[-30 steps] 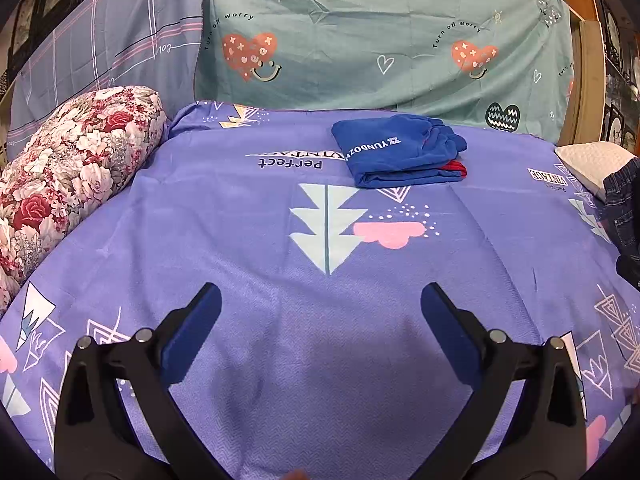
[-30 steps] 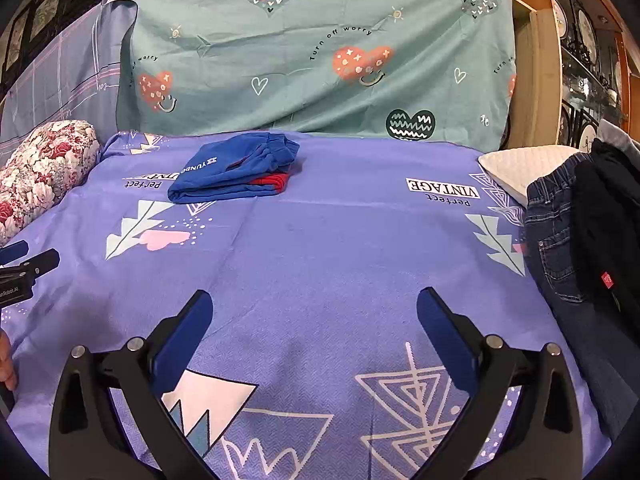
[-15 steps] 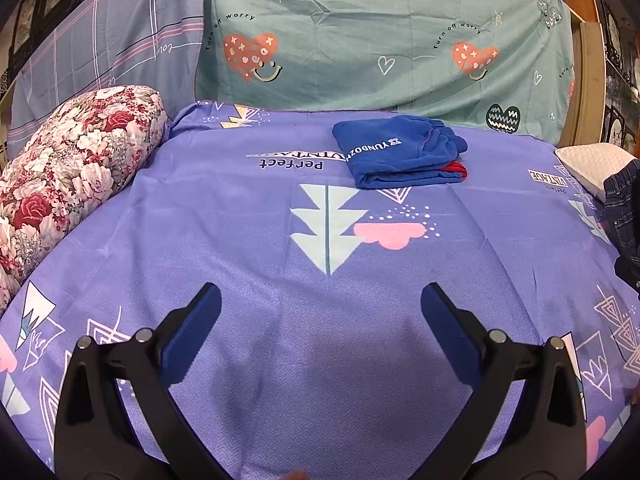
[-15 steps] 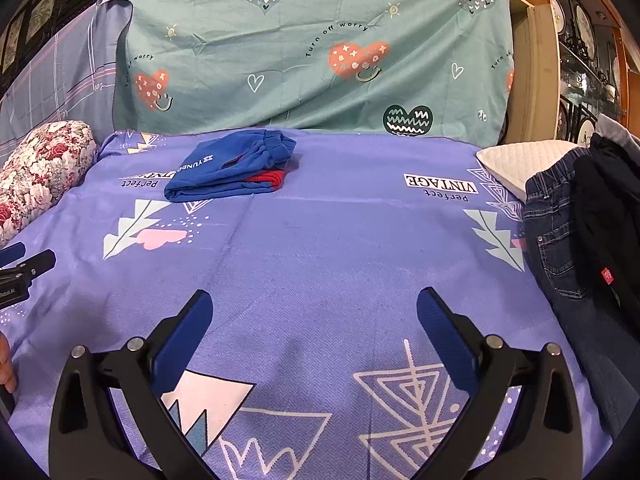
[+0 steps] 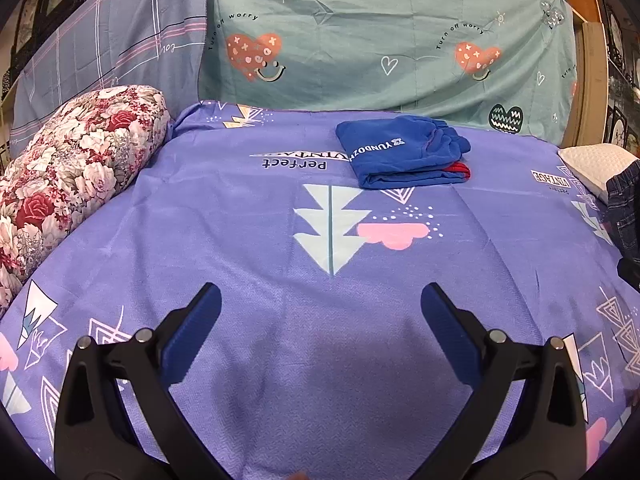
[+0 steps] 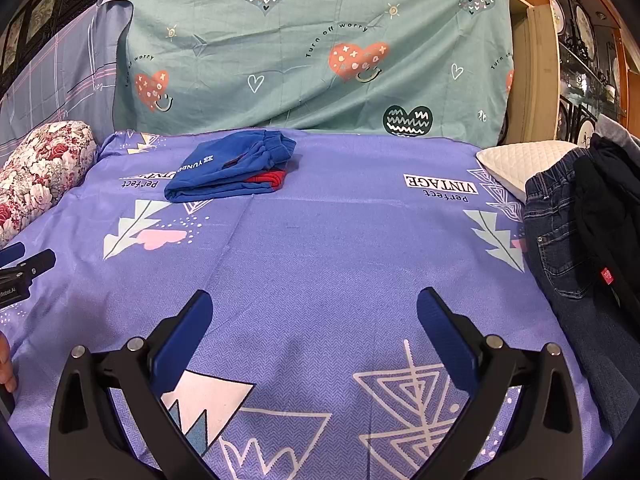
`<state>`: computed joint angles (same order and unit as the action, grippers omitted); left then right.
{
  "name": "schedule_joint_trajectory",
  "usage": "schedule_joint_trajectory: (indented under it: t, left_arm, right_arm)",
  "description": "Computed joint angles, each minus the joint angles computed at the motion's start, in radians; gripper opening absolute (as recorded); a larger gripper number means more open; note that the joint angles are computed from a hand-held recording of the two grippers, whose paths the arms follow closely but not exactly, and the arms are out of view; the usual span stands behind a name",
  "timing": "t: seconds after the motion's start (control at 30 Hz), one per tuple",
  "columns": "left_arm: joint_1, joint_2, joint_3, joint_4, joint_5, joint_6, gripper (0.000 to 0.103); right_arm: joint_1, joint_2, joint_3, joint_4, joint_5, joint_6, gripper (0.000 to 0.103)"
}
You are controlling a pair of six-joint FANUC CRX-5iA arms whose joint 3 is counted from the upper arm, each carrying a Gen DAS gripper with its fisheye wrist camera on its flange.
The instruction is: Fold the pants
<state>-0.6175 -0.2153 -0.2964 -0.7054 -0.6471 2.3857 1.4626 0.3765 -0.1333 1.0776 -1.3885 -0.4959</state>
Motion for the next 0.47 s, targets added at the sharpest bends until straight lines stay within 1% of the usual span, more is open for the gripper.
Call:
schedule_joint_trajectory:
  t: [0.2, 0.3, 0.37, 0.47]
  left_arm:
    - [-0.055, 0.008, 0.021, -0.091, -0.046, 0.052, 0.101]
    - [-0.047, 0.01, 0.021, -0.074, -0.04, 0.035, 0.101]
    - [-0.028, 0.004, 0.011, -0.045, -0.02, 0.017, 0.101]
    - [-0.02, 0.006, 0.011, -0.034, -0.021, 0.015, 0.101]
  right_arm:
    - [-0.001, -0.001, 0.0, -0.002, 0.002, 0.001, 0.102]
    - [-0.002, 0.0, 0.001, -0.004, 0.002, 0.0, 0.102]
    - [-0.001, 0.001, 0.002, -0.004, 0.001, -0.001, 0.102]
    - [-0.002, 0.001, 0.002, -0.005, 0.002, 0.0, 0.102]
